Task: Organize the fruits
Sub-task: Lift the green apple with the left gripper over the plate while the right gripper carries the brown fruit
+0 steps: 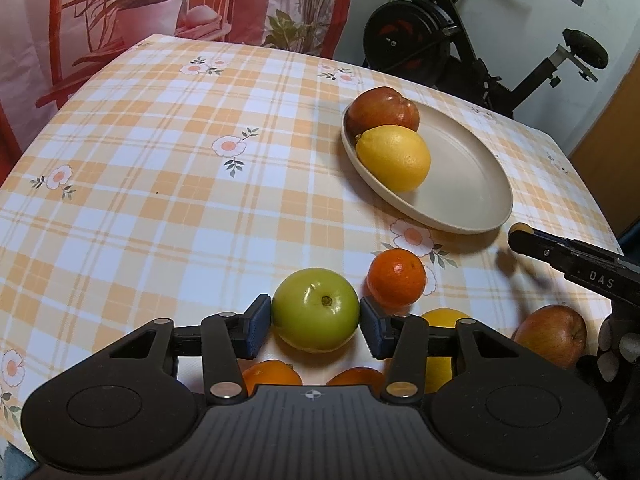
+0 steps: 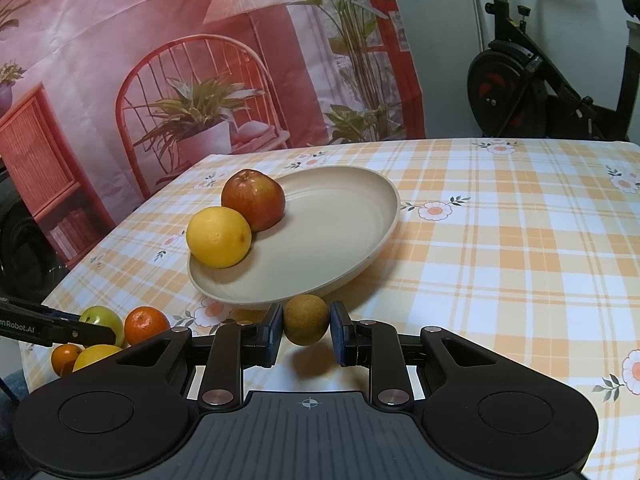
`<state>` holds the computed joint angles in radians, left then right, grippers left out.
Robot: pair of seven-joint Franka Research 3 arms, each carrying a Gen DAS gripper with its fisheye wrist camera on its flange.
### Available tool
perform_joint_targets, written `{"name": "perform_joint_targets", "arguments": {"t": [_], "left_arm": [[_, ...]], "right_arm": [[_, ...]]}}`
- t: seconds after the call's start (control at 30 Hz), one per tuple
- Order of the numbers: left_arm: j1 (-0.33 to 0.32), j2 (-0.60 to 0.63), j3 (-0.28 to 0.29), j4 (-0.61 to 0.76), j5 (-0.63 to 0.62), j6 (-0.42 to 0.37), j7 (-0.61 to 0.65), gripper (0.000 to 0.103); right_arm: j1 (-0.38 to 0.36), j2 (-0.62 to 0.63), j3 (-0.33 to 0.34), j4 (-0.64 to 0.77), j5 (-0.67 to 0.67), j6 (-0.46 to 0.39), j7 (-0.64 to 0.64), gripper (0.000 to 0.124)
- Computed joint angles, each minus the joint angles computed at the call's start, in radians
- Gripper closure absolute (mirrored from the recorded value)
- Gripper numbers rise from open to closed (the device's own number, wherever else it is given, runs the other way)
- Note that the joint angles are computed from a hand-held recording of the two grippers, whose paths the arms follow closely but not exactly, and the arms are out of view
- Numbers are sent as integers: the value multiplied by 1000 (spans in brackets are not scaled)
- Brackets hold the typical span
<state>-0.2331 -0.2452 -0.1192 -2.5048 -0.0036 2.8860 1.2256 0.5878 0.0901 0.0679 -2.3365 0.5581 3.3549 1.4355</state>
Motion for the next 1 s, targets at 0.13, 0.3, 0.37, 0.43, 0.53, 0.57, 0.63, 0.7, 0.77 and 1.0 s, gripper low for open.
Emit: {"name": "perform_joint_targets", "arguments": {"t": [0.13,0.3,0.37,0.43,0.53,0.57,0.63,0.7,0.77,1.0], "left_arm": [[1,-5,0,-6,0,9,-2,53],[22,-21,-14,-13,37,38,-46,53],[30,-26,-21,-10,61,45,-65,53],[34,-29,-23,-3,79,48,-77,53],[38,-30,-25,12,104,54,-91,53],[36,-29,-23,17,108,56,-91,53],[32,-22,-20,34,114,61,-88,53],[27,-11,-18,56,119,65,-78,53],[33,4,-27,78,139,73,-77,53],[35,77,-44,177,182,95,-66,53]], "right_arm": [[13,1,-11,2,9,0,-9,101],[-14,1,12,0,-11,5,6,101],[-39,-1,34,-1,-32,5,22,101],[-46,-4,38,-1,-45,4,29,101],[-16,-8,12,3,-21,6,8,101],[-20,-9,15,3,-22,6,9,101],[-14,-13,8,4,-16,4,-1,101],[41,-14,-40,13,34,0,-52,101],[93,-16,-88,24,81,-7,-105,101],[255,-14,-259,64,154,-26,-215,101]]}}
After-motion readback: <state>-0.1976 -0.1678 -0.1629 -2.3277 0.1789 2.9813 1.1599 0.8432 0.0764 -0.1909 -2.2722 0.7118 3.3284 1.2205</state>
